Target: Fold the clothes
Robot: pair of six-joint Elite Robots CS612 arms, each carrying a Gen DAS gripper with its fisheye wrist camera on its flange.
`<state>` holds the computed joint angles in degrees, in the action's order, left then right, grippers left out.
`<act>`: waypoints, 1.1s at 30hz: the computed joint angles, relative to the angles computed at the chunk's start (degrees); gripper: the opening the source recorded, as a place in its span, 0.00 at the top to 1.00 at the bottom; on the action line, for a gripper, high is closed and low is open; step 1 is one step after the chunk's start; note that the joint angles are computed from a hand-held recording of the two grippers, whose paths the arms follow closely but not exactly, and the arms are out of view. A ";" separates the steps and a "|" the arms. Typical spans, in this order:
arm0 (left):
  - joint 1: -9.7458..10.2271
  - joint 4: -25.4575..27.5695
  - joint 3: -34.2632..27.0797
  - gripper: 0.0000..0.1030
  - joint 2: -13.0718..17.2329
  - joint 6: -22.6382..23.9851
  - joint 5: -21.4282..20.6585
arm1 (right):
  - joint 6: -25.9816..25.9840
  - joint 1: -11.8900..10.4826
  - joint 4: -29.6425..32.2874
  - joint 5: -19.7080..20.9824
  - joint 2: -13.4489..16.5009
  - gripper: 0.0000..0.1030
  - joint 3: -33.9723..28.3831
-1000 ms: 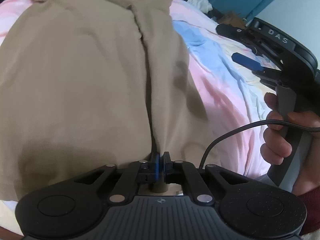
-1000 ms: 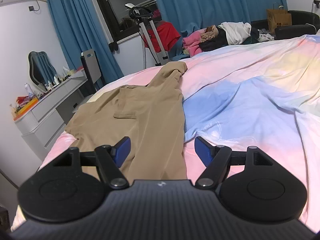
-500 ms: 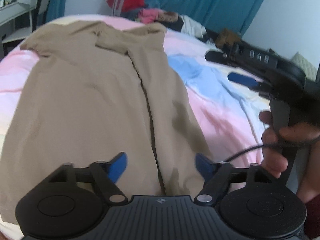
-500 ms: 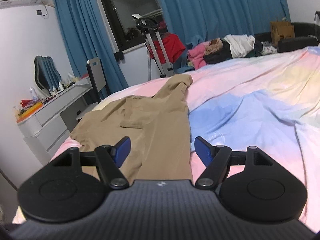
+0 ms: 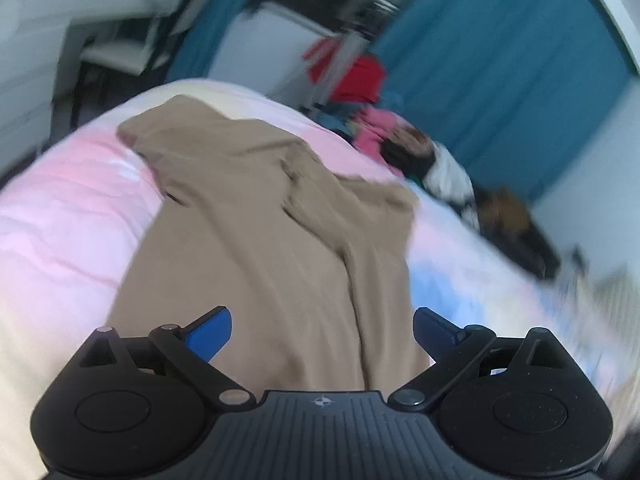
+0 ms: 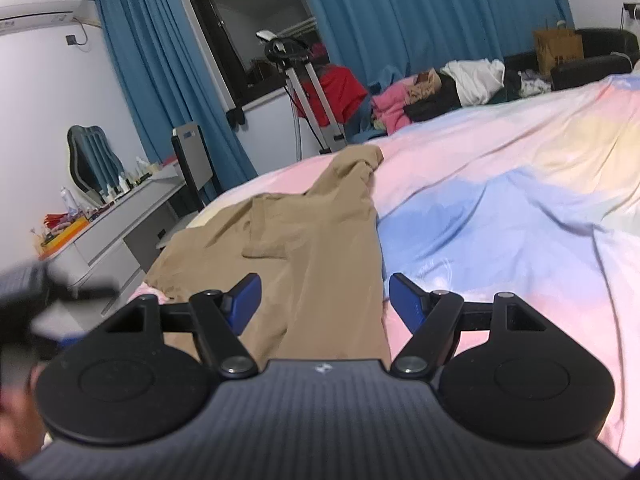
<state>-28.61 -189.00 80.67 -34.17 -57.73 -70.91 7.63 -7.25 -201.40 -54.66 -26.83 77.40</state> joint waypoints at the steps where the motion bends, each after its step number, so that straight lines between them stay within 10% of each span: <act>1: 1.33 0.34 -0.83 0.04 0.63 -3.82 -0.54 | -0.07 0.04 0.66 0.19 0.16 0.30 -0.30; 6: 6.06 -1.23 -6.79 0.05 6.15 -15.82 -0.04 | -0.55 0.83 3.25 -0.21 1.70 0.30 -2.97; 14: 10.03 -3.53 -18.86 0.09 15.37 -16.28 5.26 | -2.28 2.69 4.70 -1.69 6.58 0.30 -11.08; 21: 11.16 -2.94 -31.85 0.25 22.18 -3.15 10.72 | -4.21 3.30 7.33 -0.54 9.90 0.30 -16.26; 23: 11.42 -1.76 -35.16 0.40 23.61 0.12 10.87 | -3.59 3.34 7.63 -0.70 10.68 0.30 -17.49; 26: 11.09 1.72 -37.23 0.89 23.66 6.32 12.44 | -2.08 3.31 8.97 -1.25 11.52 0.30 -19.03; 33: 8.44 3.72 -41.56 0.94 23.56 24.26 16.27 | -0.56 3.16 8.46 -1.84 11.20 0.30 -18.67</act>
